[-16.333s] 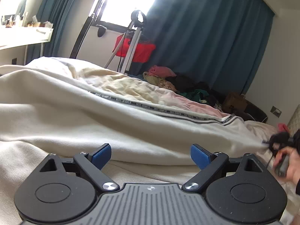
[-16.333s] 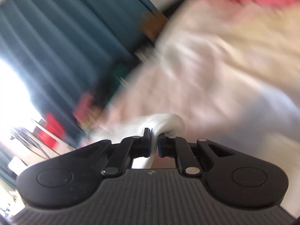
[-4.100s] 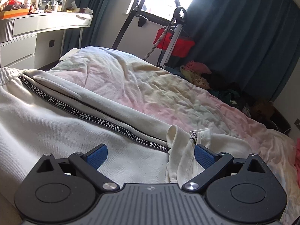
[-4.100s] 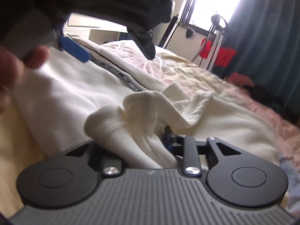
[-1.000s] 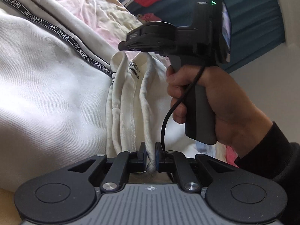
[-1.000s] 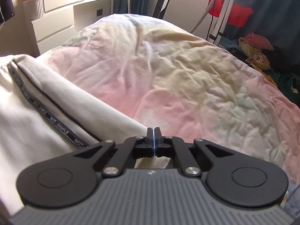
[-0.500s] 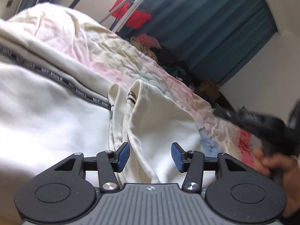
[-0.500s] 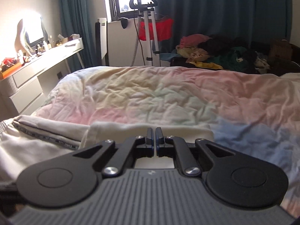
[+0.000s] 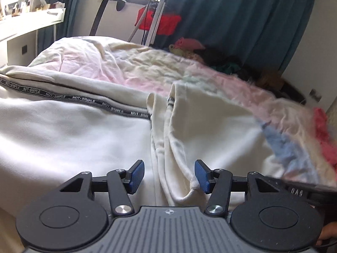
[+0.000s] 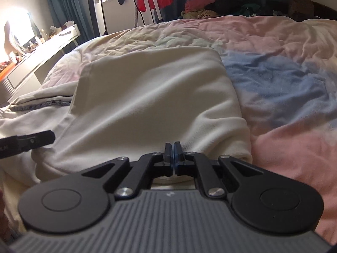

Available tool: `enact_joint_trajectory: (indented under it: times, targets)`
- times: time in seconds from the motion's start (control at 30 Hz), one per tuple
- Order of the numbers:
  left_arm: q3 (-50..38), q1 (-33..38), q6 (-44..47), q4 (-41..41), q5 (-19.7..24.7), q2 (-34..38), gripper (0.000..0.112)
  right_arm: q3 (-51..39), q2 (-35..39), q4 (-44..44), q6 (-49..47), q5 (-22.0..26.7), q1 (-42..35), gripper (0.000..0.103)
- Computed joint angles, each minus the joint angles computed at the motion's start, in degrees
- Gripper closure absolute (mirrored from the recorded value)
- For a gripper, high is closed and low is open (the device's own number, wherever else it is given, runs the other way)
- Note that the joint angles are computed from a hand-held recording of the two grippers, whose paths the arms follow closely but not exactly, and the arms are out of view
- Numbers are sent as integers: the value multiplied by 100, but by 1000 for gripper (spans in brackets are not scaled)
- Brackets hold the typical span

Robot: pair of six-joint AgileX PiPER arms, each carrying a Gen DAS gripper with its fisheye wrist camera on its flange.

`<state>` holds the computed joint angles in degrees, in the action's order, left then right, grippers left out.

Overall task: Fold clothes
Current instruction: 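Grasp the elastic waistband with the left gripper and lift it up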

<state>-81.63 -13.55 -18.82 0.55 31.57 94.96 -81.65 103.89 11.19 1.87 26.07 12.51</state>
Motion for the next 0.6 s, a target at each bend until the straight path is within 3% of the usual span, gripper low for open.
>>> enact_joint_trajectory:
  times: [0.13,0.27,0.33,0.43,0.6]
  targets:
    - [165,-166,-414,504,31,-197,48,39,-62,99,-199,-1,-20,98]
    - [242,96,-11,-236,125,-442,34,136,-201,407,-524,2,-88,98]
    - [377,106,-487,129,-26,-683,27,167,-255,530,-608,2,-120,98]
    - [139,119,-988,704,252,-827,19,227,-323,523,-650,-20,-122,98]
    - [-297,870,-772,-119,966,-904,13,292,-423,1085,-1085,91,-175,97]
